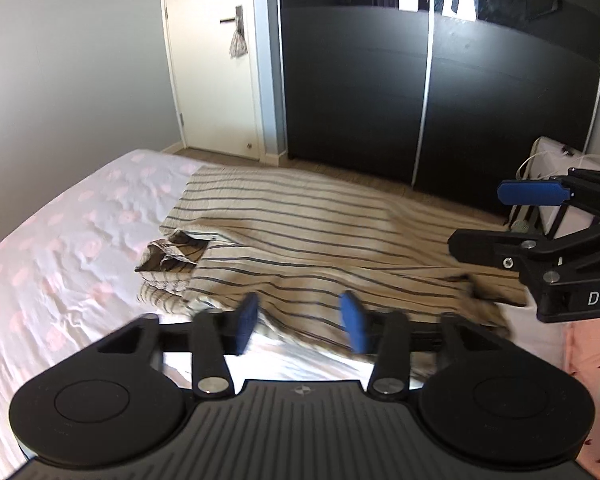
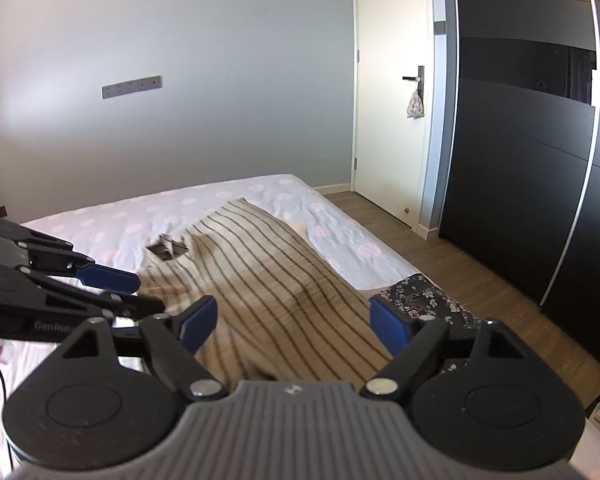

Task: Fold clothes

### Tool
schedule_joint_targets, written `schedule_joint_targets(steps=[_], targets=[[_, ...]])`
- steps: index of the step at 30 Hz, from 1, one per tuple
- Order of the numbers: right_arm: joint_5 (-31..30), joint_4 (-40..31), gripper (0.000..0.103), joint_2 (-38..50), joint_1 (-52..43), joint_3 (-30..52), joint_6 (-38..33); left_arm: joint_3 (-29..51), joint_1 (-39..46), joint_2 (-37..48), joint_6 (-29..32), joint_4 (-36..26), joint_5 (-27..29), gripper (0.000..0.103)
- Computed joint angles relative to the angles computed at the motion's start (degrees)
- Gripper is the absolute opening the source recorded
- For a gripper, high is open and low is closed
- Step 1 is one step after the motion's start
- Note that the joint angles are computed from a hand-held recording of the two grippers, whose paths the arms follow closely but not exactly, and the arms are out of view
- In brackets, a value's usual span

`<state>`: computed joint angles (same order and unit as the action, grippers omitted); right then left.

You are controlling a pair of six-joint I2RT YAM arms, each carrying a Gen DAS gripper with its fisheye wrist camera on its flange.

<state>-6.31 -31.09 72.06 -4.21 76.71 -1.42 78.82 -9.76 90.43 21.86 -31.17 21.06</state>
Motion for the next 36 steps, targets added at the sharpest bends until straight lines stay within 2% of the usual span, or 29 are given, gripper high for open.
schedule_joint_targets(steps=[2,4,8,12,18,24,29,36], targets=[[1.0,-0.8,0.089,-3.4,0.8,-1.5,1.6,-3.4,0.1,-3.7,0.1,0.9,-0.1,0.054],[1.3,-1.4,0.096,-6.6,1.4,-3.1,4.2,-7.1,0.0,-7.5,0.1,2.2,-1.0,0.060],[4.1,-2.0,0.097,-12.6,3.8,-6.1,6.4,-13.7,0.9,-15.0,-2.6,5.1,-1.3,0.070],[8.7,-3.7,0.100,-17.4,7.1,-7.7,5.6,-17.7,1.1,-21.0,-5.5,5.0,-2.7,0.071],[10.6,-7.3,0.101,-23.8,9.6,-9.8,6.4,-25.4,-0.3,-31.6,-10.8,7.0,-8.5,0.071],[11.8,-10.8,0.101,-29.0,11.4,-12.2,7.4,-29.9,-1.1,-39.4,-12.6,5.1,-9.5,0.071],[15.4,-12.9,0.101,-32.9,15.0,-14.6,8.7,-33.1,-4.5,-44.3,-13.0,3.5,-12.9,0.071],[14.8,-16.0,0.101,-36.8,15.8,-16.3,9.2,-37.0,-7.3,-48.3,-17.2,2.4,-17.0,0.071]])
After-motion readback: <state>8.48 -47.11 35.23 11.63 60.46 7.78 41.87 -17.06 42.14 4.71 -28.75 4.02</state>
